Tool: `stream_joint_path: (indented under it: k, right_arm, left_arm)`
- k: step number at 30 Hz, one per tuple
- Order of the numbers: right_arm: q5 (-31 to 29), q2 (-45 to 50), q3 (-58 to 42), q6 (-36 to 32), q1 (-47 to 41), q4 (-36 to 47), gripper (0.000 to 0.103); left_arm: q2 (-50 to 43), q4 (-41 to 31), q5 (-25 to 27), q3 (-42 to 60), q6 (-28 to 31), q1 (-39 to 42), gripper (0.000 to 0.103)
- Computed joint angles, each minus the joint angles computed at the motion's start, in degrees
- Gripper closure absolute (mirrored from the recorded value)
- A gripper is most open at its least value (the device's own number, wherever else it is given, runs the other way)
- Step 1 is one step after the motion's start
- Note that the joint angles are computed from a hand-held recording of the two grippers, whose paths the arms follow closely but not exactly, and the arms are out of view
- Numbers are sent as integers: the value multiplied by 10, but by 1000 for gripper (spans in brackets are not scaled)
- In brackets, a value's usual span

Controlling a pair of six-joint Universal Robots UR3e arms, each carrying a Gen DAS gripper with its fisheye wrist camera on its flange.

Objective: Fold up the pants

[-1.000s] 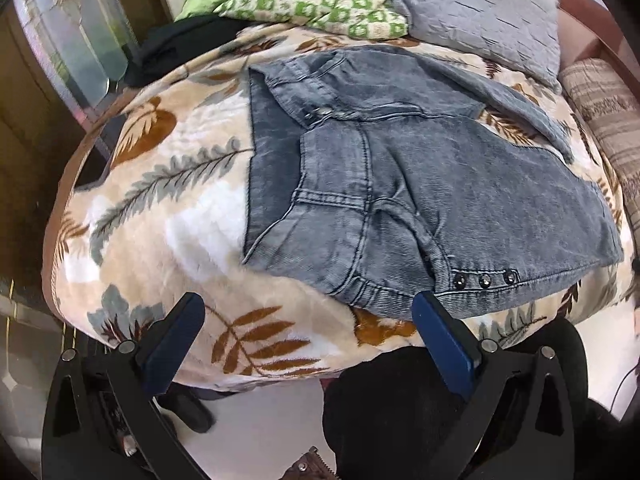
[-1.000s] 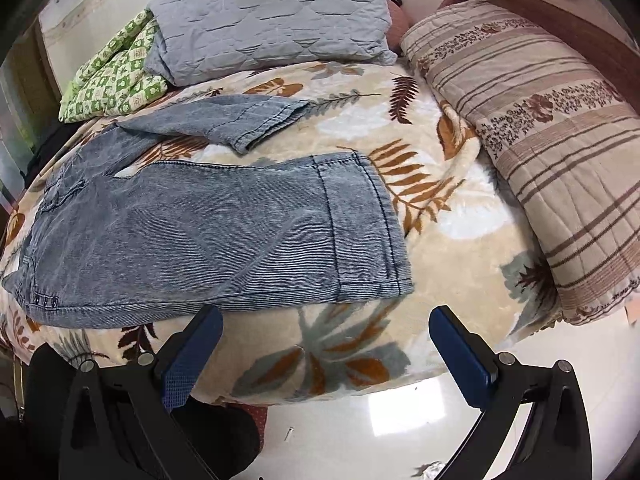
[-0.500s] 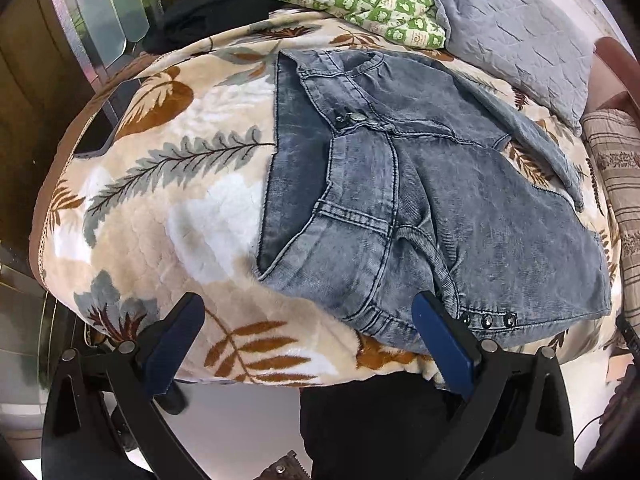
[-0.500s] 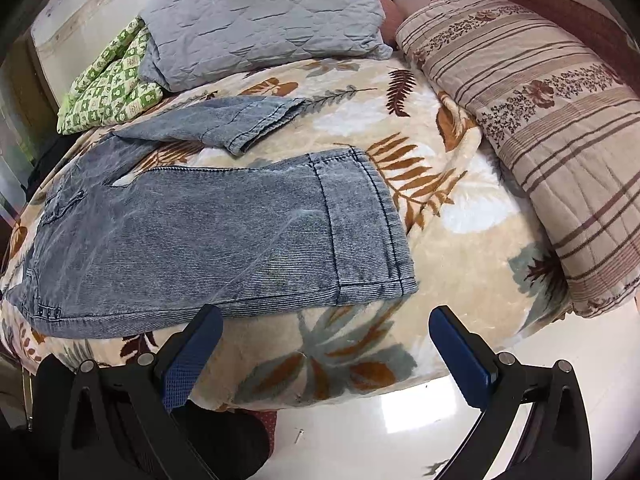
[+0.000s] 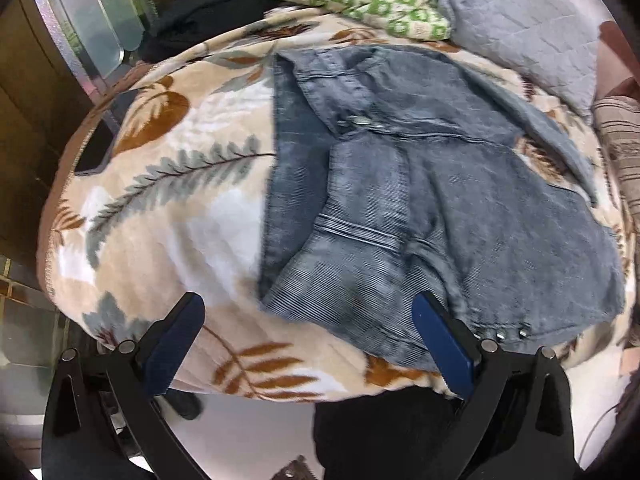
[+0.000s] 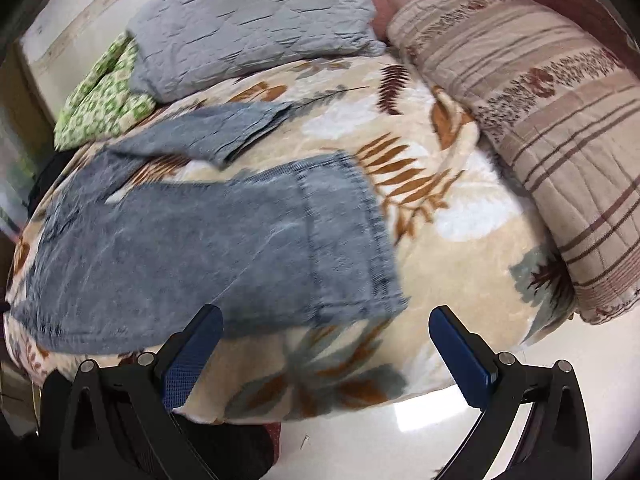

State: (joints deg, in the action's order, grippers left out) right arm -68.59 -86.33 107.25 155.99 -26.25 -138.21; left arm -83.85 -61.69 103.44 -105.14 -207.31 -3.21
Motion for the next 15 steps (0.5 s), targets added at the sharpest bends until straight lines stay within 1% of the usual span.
stream_joint_path:
  k: [2, 3, 4, 7, 9, 10, 13, 14, 15]
  right_arm:
    - [-15, 36, -27, 13, 1, -11, 0]
    - [-19, 49, -37, 18, 0, -12, 0]
    - [-18, 62, -47, 22, -2, -9, 0]
    - [-7, 102, -71, 43, -13, 6, 0]
    - [-13, 130, -89, 61, -8, 9, 0]
    - [-10, 143, -97, 65, -5, 16, 0]
    - [27, 153, -99, 55, -6, 30, 1]
    - [35, 149, -91, 47, -2, 20, 3]
    - [37, 146, -86, 40, 2, 11, 11]
  left_arm:
    - [-5, -18, 5, 9, -1, 12, 0]
    - [1, -19, -5, 2, -2, 23, 0]
    - [15, -16, -26, -14, 0, 37, 0]
    - [66, 7, -122, -84, 6, 87, 0]
    - [81, 29, -180, -123, 8, 108, 0]
    - [74, 35, -191, -126, 6, 106, 0]
    - [40, 57, -235, -131, 8, 106, 0]
    - [30, 68, -261, -137, 8, 111, 0]
    - [20, 79, -286, -143, 2, 116, 0]
